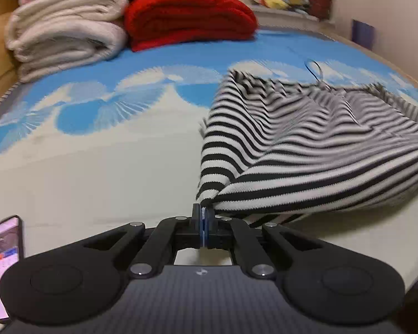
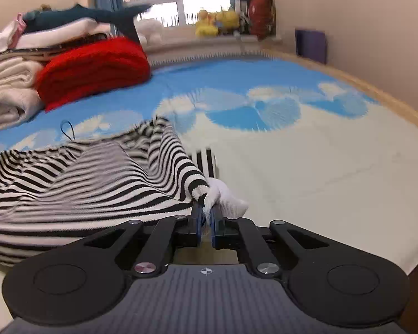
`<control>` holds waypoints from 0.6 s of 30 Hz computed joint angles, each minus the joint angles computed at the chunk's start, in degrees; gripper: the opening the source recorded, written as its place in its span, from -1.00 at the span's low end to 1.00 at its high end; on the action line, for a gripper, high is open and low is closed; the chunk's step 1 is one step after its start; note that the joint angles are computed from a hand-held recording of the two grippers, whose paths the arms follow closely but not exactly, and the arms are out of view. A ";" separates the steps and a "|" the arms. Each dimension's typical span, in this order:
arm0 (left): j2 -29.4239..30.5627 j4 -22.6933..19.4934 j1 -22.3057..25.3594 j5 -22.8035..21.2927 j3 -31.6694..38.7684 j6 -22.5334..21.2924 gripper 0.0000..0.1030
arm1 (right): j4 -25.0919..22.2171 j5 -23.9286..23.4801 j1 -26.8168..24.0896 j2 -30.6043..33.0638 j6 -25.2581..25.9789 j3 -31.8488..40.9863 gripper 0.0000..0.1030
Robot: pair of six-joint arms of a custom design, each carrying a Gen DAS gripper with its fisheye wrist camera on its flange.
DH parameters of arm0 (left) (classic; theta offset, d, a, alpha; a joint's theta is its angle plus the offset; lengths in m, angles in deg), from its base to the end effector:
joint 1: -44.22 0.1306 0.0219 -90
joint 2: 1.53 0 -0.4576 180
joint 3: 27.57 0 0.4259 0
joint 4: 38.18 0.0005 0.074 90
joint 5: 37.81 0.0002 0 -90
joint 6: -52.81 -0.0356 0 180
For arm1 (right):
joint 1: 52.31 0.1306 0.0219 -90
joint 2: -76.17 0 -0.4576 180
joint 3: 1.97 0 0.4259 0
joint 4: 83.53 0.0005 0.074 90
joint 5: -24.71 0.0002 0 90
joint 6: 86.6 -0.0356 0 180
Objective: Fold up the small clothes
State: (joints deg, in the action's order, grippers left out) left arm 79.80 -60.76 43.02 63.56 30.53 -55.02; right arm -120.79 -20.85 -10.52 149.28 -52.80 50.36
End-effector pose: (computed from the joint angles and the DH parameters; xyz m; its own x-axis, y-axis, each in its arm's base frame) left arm 0.4198 -0.0163 0.3368 -0.6341 0.3135 -0.7068 0.3698 0.9257 0.0789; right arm 0.2701 0.2074 0.3329 -0.5177 0.3331 -0.7881 0.4147 0.9034 0.1094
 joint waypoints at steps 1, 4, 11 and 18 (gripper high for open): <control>0.37 -0.60 -0.35 -0.59 0.01 -1.56 -0.98 | -0.39 -3.15 -0.98 0.77 1.06 0.26 -0.90; 1.89 -4.05 -1.20 -2.02 0.79 -5.95 -0.93 | -3.07 -8.16 -2.41 3.39 2.85 1.54 -0.89; 2.35 -2.87 0.41 -11.59 1.46 0.50 -0.28 | -6.13 -3.47 -1.50 3.00 -5.93 2.13 0.03; 0.42 1.45 2.75 4.20 3.05 15.68 0.37 | 8.36 5.20 1.41 3.67 2.56 3.03 0.03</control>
